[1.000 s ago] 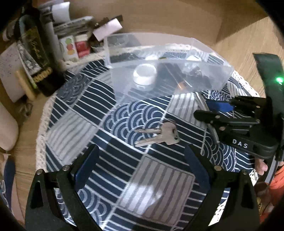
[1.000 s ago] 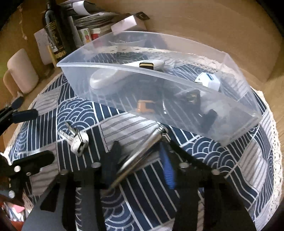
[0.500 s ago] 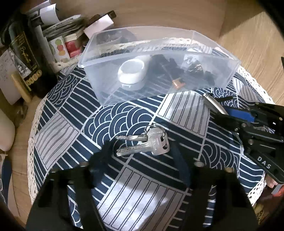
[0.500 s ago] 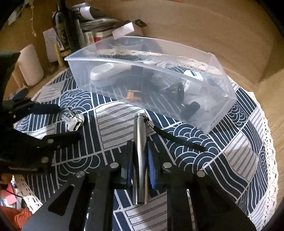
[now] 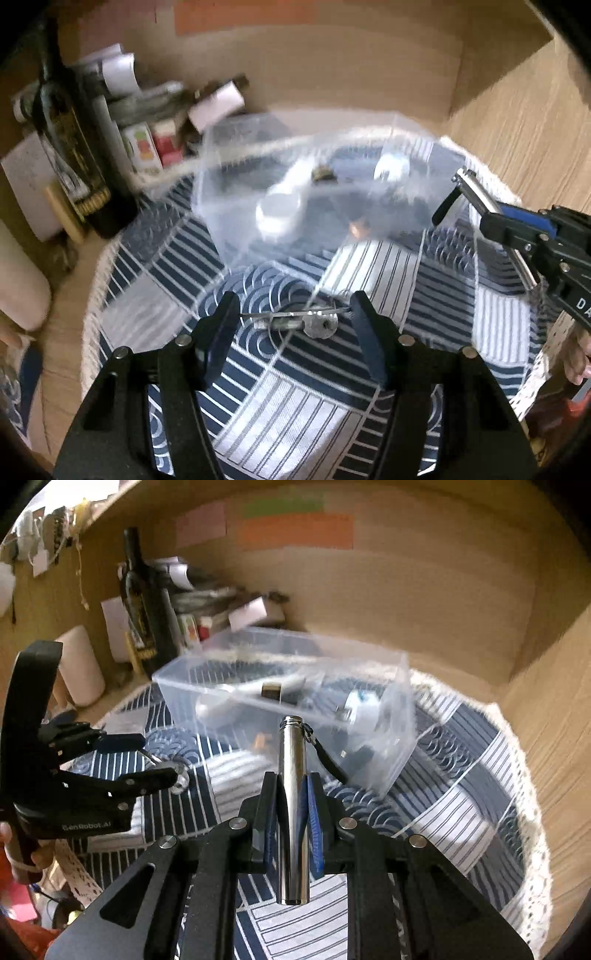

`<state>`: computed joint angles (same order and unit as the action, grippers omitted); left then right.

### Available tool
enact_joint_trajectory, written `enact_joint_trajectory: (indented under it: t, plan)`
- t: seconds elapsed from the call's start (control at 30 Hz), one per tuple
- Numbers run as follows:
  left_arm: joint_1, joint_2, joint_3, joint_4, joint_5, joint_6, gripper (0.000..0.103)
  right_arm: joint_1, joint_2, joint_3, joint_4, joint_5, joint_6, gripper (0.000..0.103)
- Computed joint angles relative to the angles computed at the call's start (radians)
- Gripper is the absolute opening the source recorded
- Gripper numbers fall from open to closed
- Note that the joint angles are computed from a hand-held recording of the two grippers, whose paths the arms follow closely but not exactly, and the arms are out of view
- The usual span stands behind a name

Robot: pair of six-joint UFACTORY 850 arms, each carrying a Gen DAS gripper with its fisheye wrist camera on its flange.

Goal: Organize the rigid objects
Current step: 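Drop the keys into the clear box with the left tool while the right drops the flashlight in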

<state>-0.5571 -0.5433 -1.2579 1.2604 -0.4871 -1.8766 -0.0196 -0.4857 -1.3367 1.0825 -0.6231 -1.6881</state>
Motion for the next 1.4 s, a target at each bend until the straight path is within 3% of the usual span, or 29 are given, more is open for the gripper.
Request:
enact_joint_trajectory:
  t: [0.57,0.83,1.17,1.4]
  plan:
    - [0.005,0.084,-0.034,0.307,-0.105,-0.209,0.061,0.013,-0.008,-0.108,0.222,-0.031,-0.119,0.014]
    - [0.056,0.055,-0.075,0.353,-0.049,-0.266,0.061,0.05,-0.079,-0.209,0.192,-0.028,-0.056,0.014]
    - [0.113,-0.062,-0.183,0.205,0.045,-0.114,0.061,0.11,-0.199,-0.319,-0.019,0.015,0.129,0.014]
    - [0.145,-0.129,-0.242,-0.029,0.114,0.087,0.061,0.134,-0.285,-0.397,-0.227,0.039,0.331,0.014]
